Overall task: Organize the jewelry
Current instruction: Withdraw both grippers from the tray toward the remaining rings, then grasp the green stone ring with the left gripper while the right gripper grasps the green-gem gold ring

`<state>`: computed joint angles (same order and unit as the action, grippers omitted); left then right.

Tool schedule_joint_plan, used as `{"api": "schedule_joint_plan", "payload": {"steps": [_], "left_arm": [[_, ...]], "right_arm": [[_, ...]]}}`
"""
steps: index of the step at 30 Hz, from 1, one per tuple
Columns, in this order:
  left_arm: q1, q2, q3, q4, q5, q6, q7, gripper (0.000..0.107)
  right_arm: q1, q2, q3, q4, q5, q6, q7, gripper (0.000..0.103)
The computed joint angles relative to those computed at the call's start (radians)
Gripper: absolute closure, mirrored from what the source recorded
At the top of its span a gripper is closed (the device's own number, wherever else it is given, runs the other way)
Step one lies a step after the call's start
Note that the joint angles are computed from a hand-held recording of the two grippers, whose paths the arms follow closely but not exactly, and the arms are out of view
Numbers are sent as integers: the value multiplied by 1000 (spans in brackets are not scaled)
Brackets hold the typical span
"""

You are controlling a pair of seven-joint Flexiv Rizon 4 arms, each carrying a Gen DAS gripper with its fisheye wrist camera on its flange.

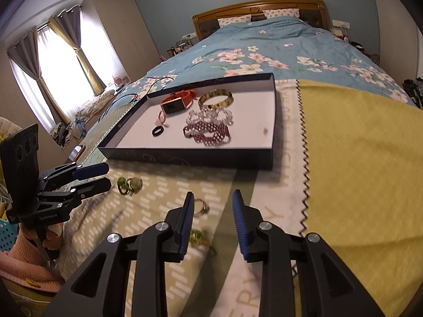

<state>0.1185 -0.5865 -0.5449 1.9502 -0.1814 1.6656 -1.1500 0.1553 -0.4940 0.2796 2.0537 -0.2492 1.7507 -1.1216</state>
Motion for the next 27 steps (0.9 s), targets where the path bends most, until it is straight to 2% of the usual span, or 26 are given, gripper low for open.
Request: {"api": "schedule_joint_plan", "payload": {"steps": [2,5,10,13,19,23,27], "left_arm": [[-18,1,20,-10,1,-14,2,61],[-76,3,86,-38,-16,-55,-2,61],[-120,-1,133,-65,-55,-103,17,61],[-137,-6,152,-80,-80,-133,30,64],[-166,-15,177,-101,-121,-160,52,70],[-194,-11,208,-104,-128,-167,56,79],[-199,-4,212,-93,-138,-164,59,83]], "right_arm": [[-5,5,7,12,2,1,0,72],[-16,12,23,33,4,0,0,69],[-44,17,60,55,-4,-2,-10,69],[-32,21,51,59,-4,-8,-9,69],[11,27,12,64,1,-3,-9,69],[60,39,-35,77,7,4,-8,68],[128,51,-103,87,15,8,-8,69]]}}
